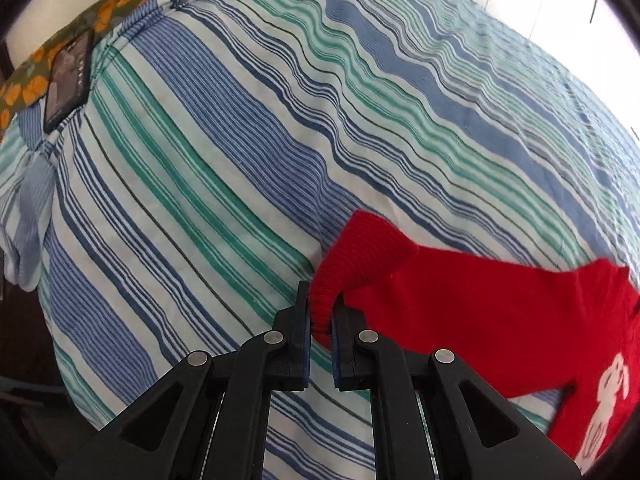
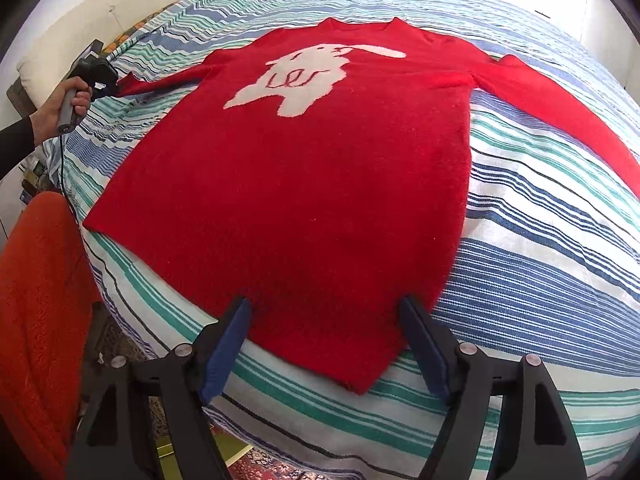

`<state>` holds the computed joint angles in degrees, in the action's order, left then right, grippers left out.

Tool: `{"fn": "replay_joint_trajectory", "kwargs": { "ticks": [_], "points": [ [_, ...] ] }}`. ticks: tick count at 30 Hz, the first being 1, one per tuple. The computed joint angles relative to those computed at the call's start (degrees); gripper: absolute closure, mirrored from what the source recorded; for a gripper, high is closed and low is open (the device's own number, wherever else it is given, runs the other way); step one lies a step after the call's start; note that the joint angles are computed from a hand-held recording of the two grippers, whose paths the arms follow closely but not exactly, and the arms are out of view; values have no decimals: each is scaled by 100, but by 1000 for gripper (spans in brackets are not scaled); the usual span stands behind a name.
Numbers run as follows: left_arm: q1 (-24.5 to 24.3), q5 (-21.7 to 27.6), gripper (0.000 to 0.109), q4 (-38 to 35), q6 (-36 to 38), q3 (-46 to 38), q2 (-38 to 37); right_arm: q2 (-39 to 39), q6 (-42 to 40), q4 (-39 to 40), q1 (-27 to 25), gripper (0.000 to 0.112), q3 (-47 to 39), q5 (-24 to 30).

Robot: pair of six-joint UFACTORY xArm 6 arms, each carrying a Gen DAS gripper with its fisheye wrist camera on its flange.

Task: Fold small clothes

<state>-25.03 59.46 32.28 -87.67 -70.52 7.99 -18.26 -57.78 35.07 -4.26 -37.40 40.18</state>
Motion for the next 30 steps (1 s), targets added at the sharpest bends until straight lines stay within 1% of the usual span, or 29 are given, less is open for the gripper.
{"fn": "replay_joint_trajectory", "kwargs": {
  "ticks": [1,4,6,8,9,12,14,15,16,18,20,22,24,26,30],
  "points": [
    [-103,188,103,12,-89,-34,13,4,40,-27,17,33,5,-27],
    [-187,575,103,-9,-328,127,-102,2,94,-68,41,33,13,-63],
    [-88,641,103,-162,-327,271,-112,5,100,-65,49,33,22,-83],
    [0,463,103,-395,-398,436,-94,-2,107,-83,65,32,41,-118],
    [4,464,103,-437,-414,416,-24,-7,103,-91,72,32,53,-139],
    [-79,787,101,-399,-277,69,290,1,73,-59,86,32,62,-177],
    [-88,848,95,-458,-232,-47,376,3,62,-45,84,32,65,-182],
    [-104,848,80,-488,-285,-27,326,-1,66,-56,87,31,67,-183],
    [-129,816,56,-541,-324,16,240,-4,63,-66,92,30,62,-166],
    [-291,708,33,-420,-601,264,-123,-37,83,-135,106,27,53,-123],
    [-569,708,33,-145,-827,430,-448,-133,97,-142,90,27,51,-63],
    [-993,775,32,45,-940,509,-739,-313,-51,113,-17,27,51,44],
    [-1490,805,30,233,-1020,452,-890,-579,-209,419,-121,27,118,-89],
    [-1912,709,26,336,-1044,365,-936,-772,-275,583,-219,27,133,-189],
    [-2604,16,24,228,-751,-129,-506,-942,-194,505,-361,27,145,-210]
  ]
}}
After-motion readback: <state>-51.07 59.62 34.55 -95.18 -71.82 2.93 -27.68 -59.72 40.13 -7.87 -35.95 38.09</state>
